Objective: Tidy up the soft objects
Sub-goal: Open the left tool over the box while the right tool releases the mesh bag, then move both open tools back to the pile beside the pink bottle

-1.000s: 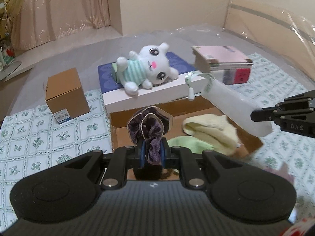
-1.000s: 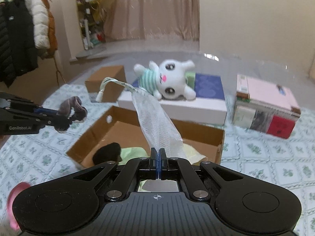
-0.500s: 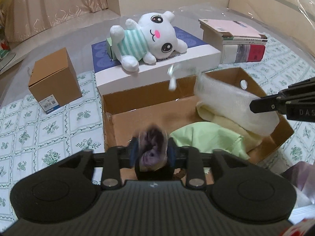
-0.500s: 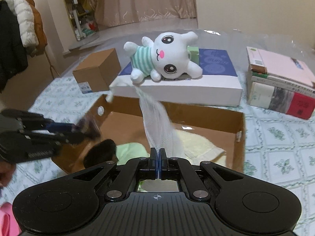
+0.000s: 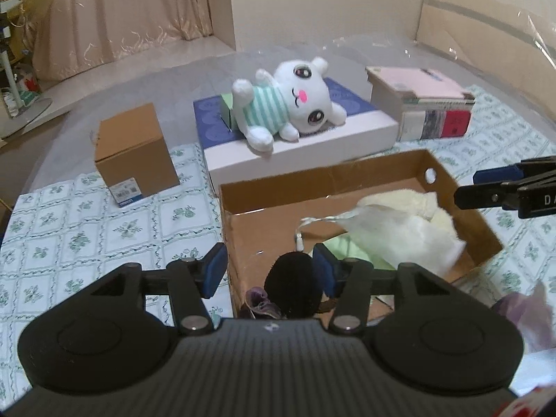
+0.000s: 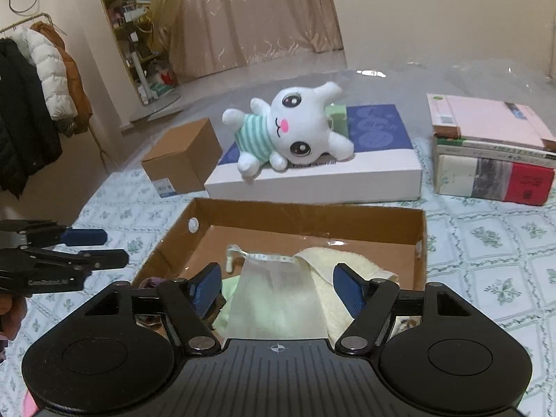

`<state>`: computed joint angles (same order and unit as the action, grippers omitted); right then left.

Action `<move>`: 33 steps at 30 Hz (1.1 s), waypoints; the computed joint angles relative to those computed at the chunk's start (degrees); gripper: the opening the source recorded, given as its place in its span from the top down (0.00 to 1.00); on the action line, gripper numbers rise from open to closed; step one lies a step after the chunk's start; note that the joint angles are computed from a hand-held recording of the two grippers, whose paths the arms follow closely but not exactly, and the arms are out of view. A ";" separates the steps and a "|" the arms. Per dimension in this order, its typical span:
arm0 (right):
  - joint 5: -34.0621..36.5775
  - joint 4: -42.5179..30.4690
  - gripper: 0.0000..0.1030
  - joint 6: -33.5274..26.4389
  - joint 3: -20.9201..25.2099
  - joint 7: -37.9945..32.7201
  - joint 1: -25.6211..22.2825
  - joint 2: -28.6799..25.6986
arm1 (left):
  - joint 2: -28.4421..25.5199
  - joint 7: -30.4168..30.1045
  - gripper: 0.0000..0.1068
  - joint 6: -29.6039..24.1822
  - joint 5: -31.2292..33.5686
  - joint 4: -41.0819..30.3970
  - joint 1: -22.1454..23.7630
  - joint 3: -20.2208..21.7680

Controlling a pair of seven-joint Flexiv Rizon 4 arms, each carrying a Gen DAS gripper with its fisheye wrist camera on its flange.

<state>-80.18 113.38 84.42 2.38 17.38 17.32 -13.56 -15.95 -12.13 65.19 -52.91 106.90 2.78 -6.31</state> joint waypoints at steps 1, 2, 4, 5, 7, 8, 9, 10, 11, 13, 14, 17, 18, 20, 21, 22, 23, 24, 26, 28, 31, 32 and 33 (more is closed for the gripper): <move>-0.05 0.76 0.31 -0.59 0.28 0.26 0.09 1.12 | 1.23 0.48 0.50 -0.31 -1.30 0.92 0.26 -0.09; 0.38 1.44 0.31 -1.21 0.75 0.12 0.12 2.09 | 2.30 0.84 0.49 -0.68 -2.31 1.68 0.29 0.07; 1.06 2.97 0.31 -2.49 1.80 0.15 0.18 4.20 | 4.88 1.75 0.48 -1.43 -4.52 3.55 0.03 0.80; 0.98 3.69 0.31 -3.10 2.30 0.66 0.19 5.25 | 6.02 2.22 0.48 -1.69 -5.53 4.39 -0.29 1.30; 0.27 5.37 0.31 -4.15 3.50 2.48 0.06 7.68 | 9.19 3.67 0.46 -2.66 -8.37 6.80 -1.07 2.56; 0.74 6.30 0.31 -4.84 4.35 2.65 0.03 8.98 | 10.72 4.22 0.44 -3.15 -9.86 7.96 -1.59 3.29; 0.90 7.02 0.31 -5.73 5.09 3.00 0.06 10.07 | 12.32 4.60 0.43 -3.47 -11.27 9.18 -2.19 4.08; 1.51 7.93 0.31 -7.12 6.07 2.83 0.25 11.49 | 14.27 4.87 0.43 -3.79 -12.70 10.72 -2.83 4.98; 2.52 8.75 0.31 -8.73 7.11 2.31 0.52 12.87 | 15.95 4.98 0.42 -3.83 -13.62 12.10 -3.52 5.85; 3.49 10.35 0.31 -12.04 9.22 2.61 1.16 15.81 | 19.79 6.05 0.39 -3.94 -15.42 15.30 -4.92 7.63; 2.61 11.20 0.31 -12.68 10.03 3.96 1.21 17.31 | 21.52 6.63 0.36 -3.96 -16.25 16.73 -5.60 8.47; 3.09 13.07 0.31 -15.34 12.72 5.01 1.96 20.66 | 26.56 7.64 0.33 -3.59 -17.06 21.12 -7.29 10.67; 4.16 13.72 0.31 -16.88 13.90 4.58 2.52 21.92 | 28.48 7.84 0.31 -3.51 -17.33 22.85 -7.80 11.43; 5.89 14.70 0.31 -20.02 16.13 4.65 3.61 24.00 | 31.68 7.77 0.25 -3.62 -18.58 25.77 -8.73 12.81; 5.94 15.20 0.31 -21.26 17.04 5.63 3.95 24.95 | 33.51 7.93 0.22 -3.43 -19.18 27.46 -9.14 13.41; 5.87 15.82 0.31 -22.55 18.06 7.02 4.38 25.96 | 35.60 8.73 0.22 -2.91 -19.95 29.43 -9.66 13.90; 5.90 16.42 0.31 -23.60 18.92 8.33 4.78 26.81 | 37.07 9.39 0.22 -2.19 -20.49 30.88 -10.05 14.18; 6.29 17.13 0.31 -24.92 19.99 9.78 5.35 27.70 | 38.79 9.60 0.22 -1.09 -20.72 32.61 -10.35 14.28; 7.91 18.28 0.31 -27.23 21.67 11.52 6.54 28.99 | 41.79 8.20 0.22 0.12 -19.85 35.56 -10.55 14.83; 10.74 19.07 0.31 -30.66 23.75 11.83 8.20 29.78 | 44.43 5.78 0.22 -0.23 -17.74 37.96 -10.40 15.90; 14.66 19.57 0.31 -36.31 26.50 11.20 10.97 30.60 | 48.23 3.51 0.22 1.46 -16.05 41.47 -10.68 16.67; 15.73 19.78 0.31 -37.84 27.25 11.19 11.88 30.93 | 49.27 2.65 0.22 2.06 -15.44 42.43 -10.79 16.95; 16.72 19.81 0.31 -39.30 27.98 11.23 12.79 31.04 | 50.38 1.52 0.22 2.39 -14.50 43.42 -10.75 17.38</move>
